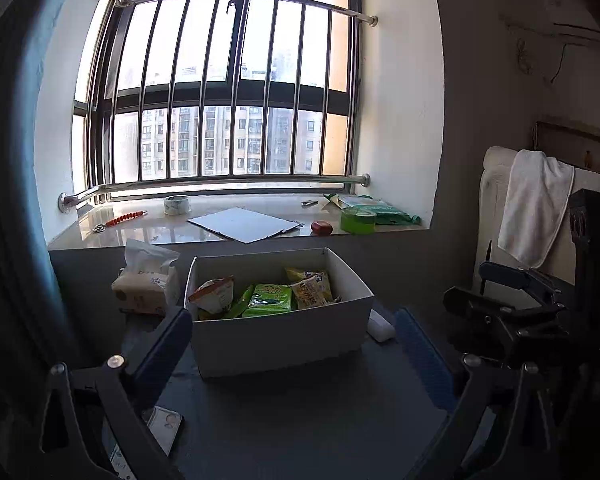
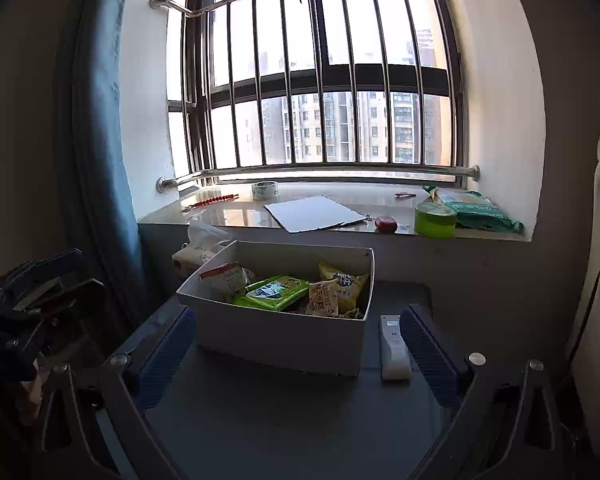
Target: Organize snacks
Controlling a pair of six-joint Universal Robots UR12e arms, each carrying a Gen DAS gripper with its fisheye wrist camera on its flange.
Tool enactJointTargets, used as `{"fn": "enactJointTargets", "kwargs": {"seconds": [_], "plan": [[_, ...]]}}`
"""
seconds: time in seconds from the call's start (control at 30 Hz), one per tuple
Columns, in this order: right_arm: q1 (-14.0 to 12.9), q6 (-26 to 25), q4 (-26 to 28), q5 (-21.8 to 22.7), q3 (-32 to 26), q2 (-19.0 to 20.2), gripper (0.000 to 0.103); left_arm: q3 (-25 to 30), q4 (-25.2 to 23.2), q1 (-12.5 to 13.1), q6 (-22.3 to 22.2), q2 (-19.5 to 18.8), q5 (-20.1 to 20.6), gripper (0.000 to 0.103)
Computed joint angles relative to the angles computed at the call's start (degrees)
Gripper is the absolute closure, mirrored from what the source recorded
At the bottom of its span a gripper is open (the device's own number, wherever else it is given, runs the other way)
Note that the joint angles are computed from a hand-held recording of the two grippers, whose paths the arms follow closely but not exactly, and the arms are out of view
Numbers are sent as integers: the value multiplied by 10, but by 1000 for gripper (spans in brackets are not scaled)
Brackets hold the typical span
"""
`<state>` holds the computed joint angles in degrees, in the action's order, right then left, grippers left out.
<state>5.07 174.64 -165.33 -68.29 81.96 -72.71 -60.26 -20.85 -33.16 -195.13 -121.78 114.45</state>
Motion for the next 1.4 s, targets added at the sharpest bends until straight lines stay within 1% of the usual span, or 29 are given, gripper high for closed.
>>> {"fn": "enactJointTargets", "kwargs": {"seconds": [0.07, 0.13, 0.2, 0.23, 0.33, 0.4, 0.83, 1.4], "plan": [[-6, 16, 10, 13, 24, -17, 0, -26, 9, -5, -18, 13, -1, 0], [-12, 30, 14, 26, 46, -31, 0, -42, 8, -11, -25, 22, 5, 0], [-14, 41, 15, 20, 66, -45, 0, -53, 3, -16, -37, 29, 12, 0], [-16, 46, 15, 23, 74, -50, 0, -59, 2, -17, -44, 33, 9, 0], [-18, 39, 20, 26, 91, -63, 0, -70, 8, -20, -55, 39, 2, 0], [-17, 25, 31, 22, 96, -68, 0, -67, -4, -22, -56, 38, 11, 0], [-14, 15, 44, 21, 99, -73, 0, -56, -32, -24, -57, 32, 7, 0], [-15, 8, 46, 26, 100, -75, 0, -55, -38, -24, -54, 32, 4, 0]]}}
